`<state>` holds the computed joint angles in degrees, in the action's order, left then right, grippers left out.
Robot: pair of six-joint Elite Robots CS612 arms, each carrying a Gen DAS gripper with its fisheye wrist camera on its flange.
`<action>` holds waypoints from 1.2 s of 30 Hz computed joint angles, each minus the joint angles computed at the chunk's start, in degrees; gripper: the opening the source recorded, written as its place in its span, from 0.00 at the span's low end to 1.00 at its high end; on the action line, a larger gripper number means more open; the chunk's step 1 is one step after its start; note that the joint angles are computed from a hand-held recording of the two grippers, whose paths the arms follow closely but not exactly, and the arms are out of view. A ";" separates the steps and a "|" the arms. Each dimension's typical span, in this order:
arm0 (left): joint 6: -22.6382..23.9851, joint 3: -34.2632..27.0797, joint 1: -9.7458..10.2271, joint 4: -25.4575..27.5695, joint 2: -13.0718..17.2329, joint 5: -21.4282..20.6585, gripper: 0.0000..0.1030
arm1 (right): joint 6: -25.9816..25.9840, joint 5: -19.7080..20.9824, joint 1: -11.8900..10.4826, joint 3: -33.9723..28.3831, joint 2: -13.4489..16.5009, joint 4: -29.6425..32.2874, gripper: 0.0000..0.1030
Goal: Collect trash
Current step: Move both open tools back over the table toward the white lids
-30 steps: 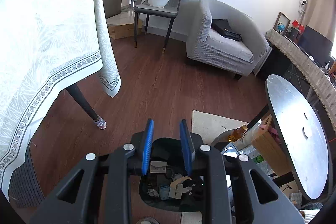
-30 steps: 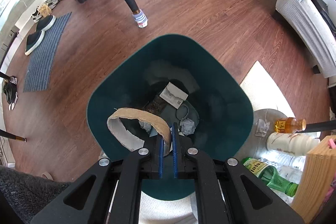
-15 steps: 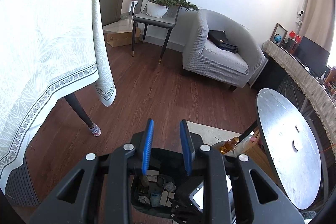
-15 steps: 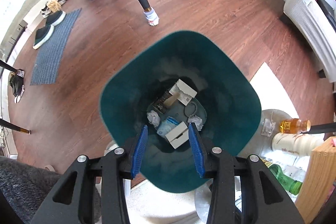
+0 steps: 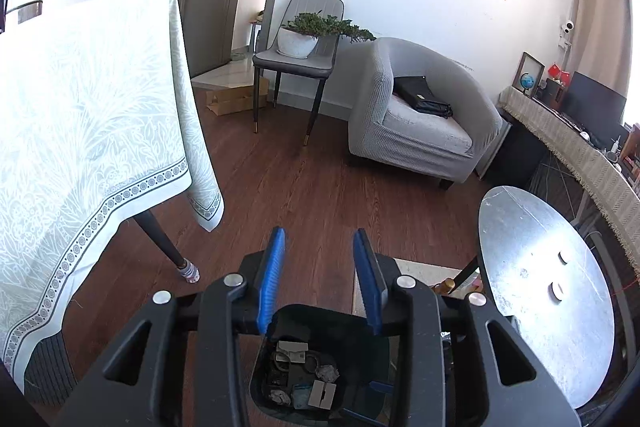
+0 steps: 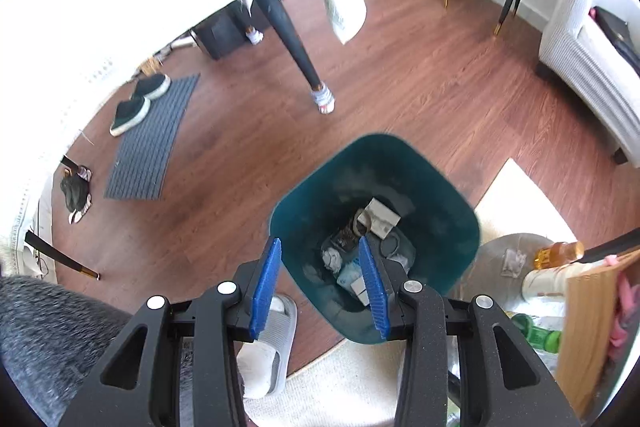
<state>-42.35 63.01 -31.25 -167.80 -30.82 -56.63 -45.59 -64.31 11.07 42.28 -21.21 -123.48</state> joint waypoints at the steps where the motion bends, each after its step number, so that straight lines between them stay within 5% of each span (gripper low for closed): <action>1: 0.12 -0.15 -0.12 -0.03 -0.01 0.46 0.40 | 0.27 0.63 -0.29 0.72 -0.57 -1.00 0.40; 7: 3.09 -2.40 -1.14 0.34 0.69 2.61 0.50 | 2.91 3.10 -2.31 3.41 -2.83 -6.87 0.40; 16: 8.11 -11.17 -2.40 1.91 4.98 0.30 0.61 | 8.22 2.26 -5.54 4.95 -3.89 -17.85 0.48; 31: 15.34 -34.54 -5.03 11.63 16.82 -4.70 0.74 | 20.06 0.18 -10.93 2.09 -1.77 -25.49 0.56; 36: 15.96 -48.19 -5.44 20.30 23.59 -7.38 0.74 | 23.81 -0.62 -12.87 -0.20 -0.47 -25.21 0.56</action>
<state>-26.39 14.82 -36.68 -147.50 -7.24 -64.01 -21.78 -64.92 -1.80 42.08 -21.68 -148.69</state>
